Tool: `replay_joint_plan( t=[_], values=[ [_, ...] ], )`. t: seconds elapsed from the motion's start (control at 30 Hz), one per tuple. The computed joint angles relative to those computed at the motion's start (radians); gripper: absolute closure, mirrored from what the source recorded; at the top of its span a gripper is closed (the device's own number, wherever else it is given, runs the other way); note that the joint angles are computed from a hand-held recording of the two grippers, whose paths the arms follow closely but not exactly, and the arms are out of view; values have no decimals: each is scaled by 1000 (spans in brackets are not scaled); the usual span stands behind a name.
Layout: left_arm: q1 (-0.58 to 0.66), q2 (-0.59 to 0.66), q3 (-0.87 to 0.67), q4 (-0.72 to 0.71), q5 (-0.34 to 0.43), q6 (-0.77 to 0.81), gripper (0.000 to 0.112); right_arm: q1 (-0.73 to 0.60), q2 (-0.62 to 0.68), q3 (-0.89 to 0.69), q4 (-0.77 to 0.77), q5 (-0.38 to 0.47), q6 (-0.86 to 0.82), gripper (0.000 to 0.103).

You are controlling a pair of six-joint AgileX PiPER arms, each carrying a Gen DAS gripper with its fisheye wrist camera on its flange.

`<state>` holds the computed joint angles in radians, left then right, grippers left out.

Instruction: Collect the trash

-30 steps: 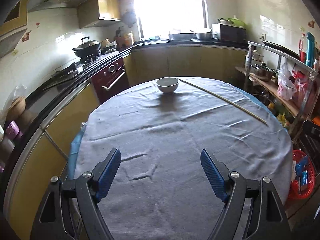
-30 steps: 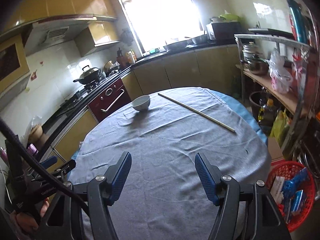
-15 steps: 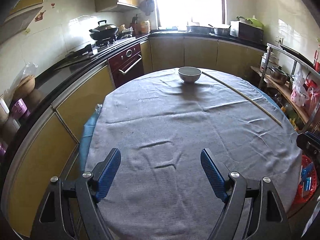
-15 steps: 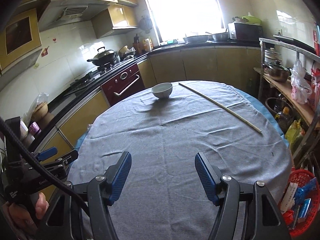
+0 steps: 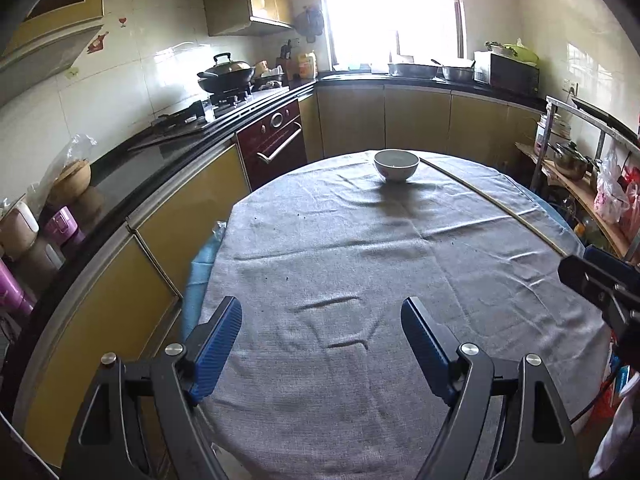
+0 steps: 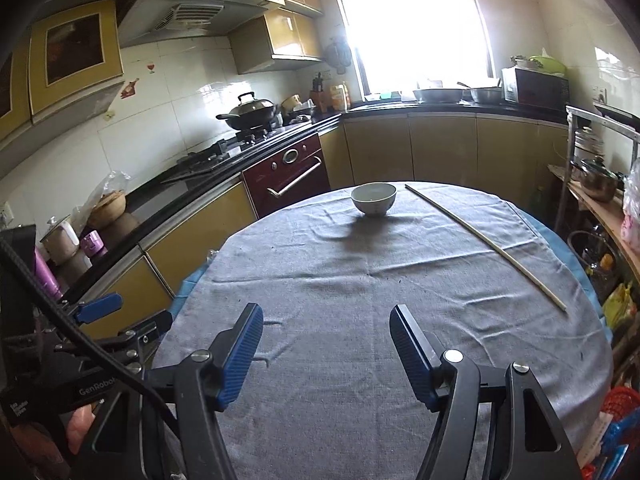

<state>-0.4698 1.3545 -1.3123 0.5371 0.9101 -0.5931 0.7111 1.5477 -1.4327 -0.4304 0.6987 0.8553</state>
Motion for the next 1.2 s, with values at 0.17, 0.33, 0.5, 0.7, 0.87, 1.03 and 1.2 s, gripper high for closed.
replay_joint_plan(
  t=[0.17,0.33,0.5,0.7,0.87,1.03,1.2],
  values=[
    [-46,35,-42,49,35,-36,30,-26,-55,95,4,-48,-7,34],
    [-109,75,-90,96,78,-71,30,-86,-129,197,31,-102,-24,34],
    [-174,114,-148,135,131,-100,30,-131,-190,264,35,-129,-44,34],
    [-255,157,-212,173,195,-116,30,-164,-248,341,35,-158,-63,34],
    [-310,185,-255,192,234,-120,30,-196,-295,399,70,-185,-99,34],
    [-338,199,-280,201,254,-129,30,-235,-335,433,113,-201,-137,34],
    [-347,199,-283,204,260,-129,30,-243,-361,450,104,-196,-119,34]
  ],
)
